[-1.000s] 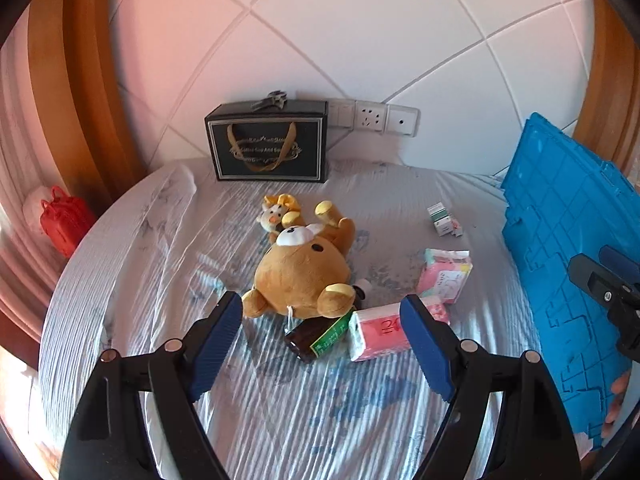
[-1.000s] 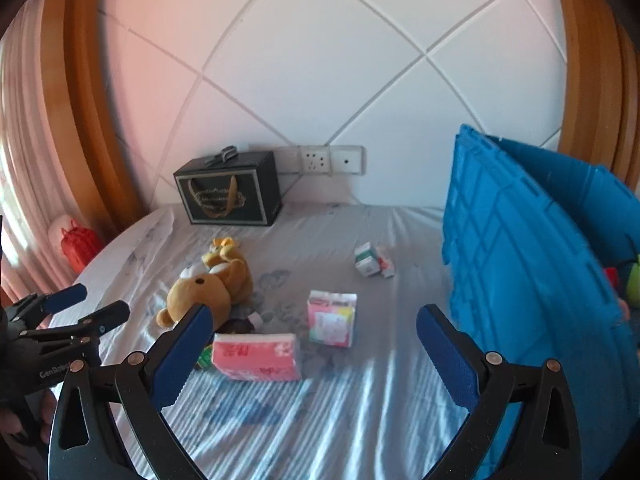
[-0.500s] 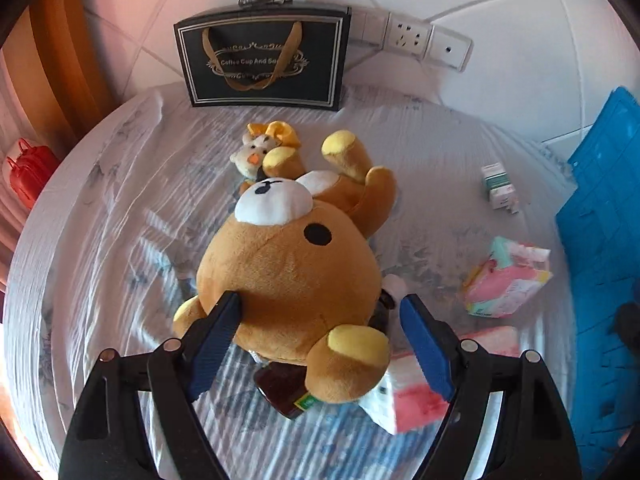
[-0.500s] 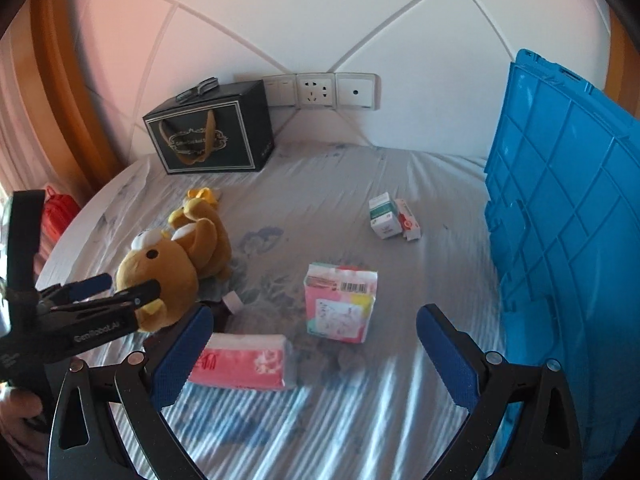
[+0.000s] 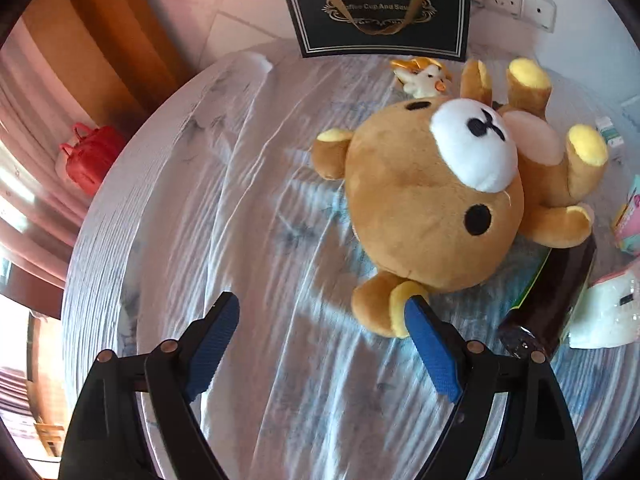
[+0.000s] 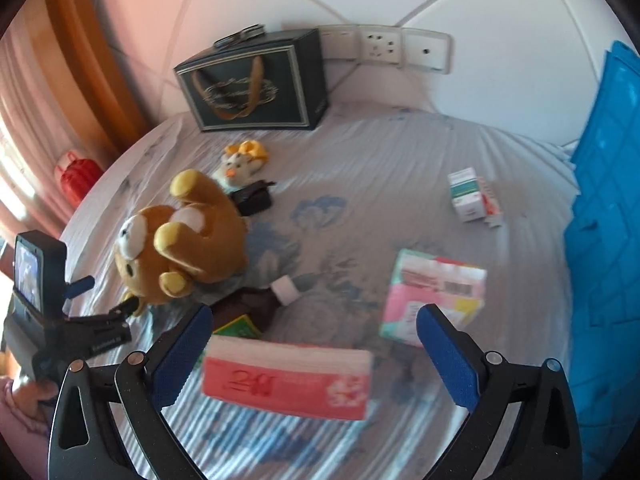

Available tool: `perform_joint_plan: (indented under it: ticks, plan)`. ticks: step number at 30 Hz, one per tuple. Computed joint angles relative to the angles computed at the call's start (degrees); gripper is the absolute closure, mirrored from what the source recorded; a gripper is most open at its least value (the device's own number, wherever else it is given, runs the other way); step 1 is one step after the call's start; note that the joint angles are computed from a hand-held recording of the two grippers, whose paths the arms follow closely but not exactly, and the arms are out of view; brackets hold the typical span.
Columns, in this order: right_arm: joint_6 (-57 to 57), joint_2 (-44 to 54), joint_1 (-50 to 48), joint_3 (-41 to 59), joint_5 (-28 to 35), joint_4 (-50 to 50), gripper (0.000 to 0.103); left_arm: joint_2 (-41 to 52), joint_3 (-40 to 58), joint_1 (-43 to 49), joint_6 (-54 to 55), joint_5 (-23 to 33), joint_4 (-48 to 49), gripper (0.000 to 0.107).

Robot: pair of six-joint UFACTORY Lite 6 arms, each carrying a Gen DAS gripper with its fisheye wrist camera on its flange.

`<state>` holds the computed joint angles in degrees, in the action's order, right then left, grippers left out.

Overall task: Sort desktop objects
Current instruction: 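Close both tools on the brown teddy bear and lift it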

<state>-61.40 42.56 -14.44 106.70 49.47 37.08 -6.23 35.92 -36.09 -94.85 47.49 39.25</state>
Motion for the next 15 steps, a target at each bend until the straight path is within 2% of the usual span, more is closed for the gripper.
perform_joint_plan:
  ticks: [3, 5, 9, 15]
  plan:
    - [-0.8, -1.9, 1.9, -3.3, -0.4, 0.6, 0.0, -9.7, -3.1, -3.4, -2.0, 2.9, -0.7, 0.021]
    - [-2.1, -3.4, 3.2, -5.9, -1.5, 1.5, 0.0, -12.8, -2.9, -6.0, -4.8, 3.1, 0.4, 0.021]
    - [-2.5, -4.5, 6.2, -8.0, -3.3, 3.6, 0.0, -7.6, 1.4, -4.1, -5.2, -1.5, 2.9, 0.021]
    - [0.8, -1.9, 11.2, -5.5, -5.3, 0.9, 0.0, 2.0, 4.7, 1.9, -2.2, -10.9, 2.1, 0.021]
